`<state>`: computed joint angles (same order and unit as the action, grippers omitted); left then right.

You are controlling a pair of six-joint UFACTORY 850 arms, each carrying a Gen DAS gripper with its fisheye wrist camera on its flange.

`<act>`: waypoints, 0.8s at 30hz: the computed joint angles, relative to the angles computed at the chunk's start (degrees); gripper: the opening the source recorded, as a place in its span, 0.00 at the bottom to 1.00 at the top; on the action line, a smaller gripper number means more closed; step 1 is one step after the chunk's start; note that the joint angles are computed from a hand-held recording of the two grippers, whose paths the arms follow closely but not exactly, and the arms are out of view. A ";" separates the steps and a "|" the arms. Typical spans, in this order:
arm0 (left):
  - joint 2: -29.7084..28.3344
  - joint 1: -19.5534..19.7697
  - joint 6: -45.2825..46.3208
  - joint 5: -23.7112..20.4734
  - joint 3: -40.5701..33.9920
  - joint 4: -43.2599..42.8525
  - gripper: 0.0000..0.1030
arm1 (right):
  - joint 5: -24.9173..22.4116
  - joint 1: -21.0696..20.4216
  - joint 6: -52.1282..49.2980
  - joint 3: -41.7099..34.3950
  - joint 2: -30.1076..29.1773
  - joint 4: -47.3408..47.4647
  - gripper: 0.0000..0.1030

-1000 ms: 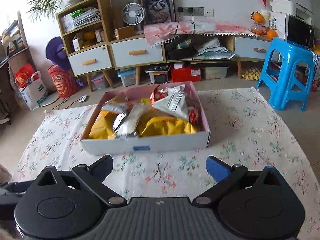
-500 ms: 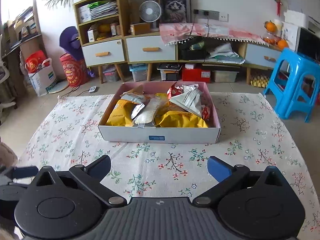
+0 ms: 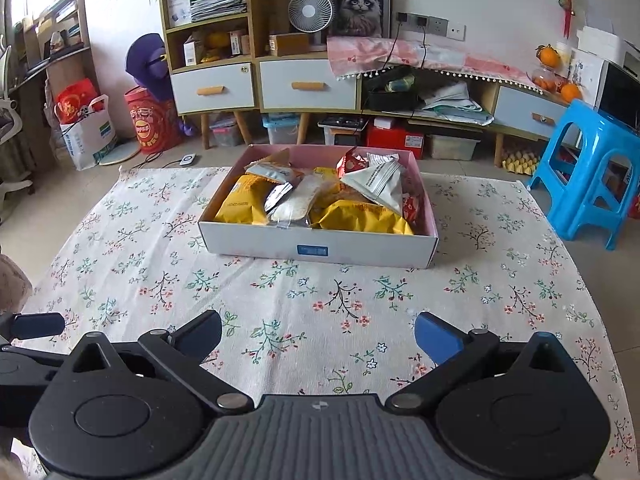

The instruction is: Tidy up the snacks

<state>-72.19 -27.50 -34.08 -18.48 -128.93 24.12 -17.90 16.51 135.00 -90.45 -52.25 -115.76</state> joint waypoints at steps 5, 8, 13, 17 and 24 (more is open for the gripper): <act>-0.41 0.22 1.88 -0.91 -0.71 -2.64 0.99 | -0.33 0.13 -1.83 -0.23 -0.18 1.90 0.91; -0.49 0.25 2.30 -1.10 -0.82 -2.95 0.99 | -0.08 0.09 -2.77 -0.46 -0.32 3.10 0.91; -0.78 0.23 2.83 -1.41 -1.28 -3.44 0.99 | 0.07 0.15 -4.20 -0.75 -0.58 4.70 0.91; -0.79 0.23 2.82 -1.39 -1.29 -3.47 0.99 | 0.29 0.07 -4.37 -0.75 -0.54 4.97 0.91; -0.78 0.24 3.10 -1.40 -1.17 -3.65 0.99 | 0.55 0.02 -4.97 -0.84 -0.59 5.65 0.91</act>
<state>-72.97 -27.26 -30.98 -19.89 -130.10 20.46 -17.34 16.54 130.03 -91.30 -52.84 -110.11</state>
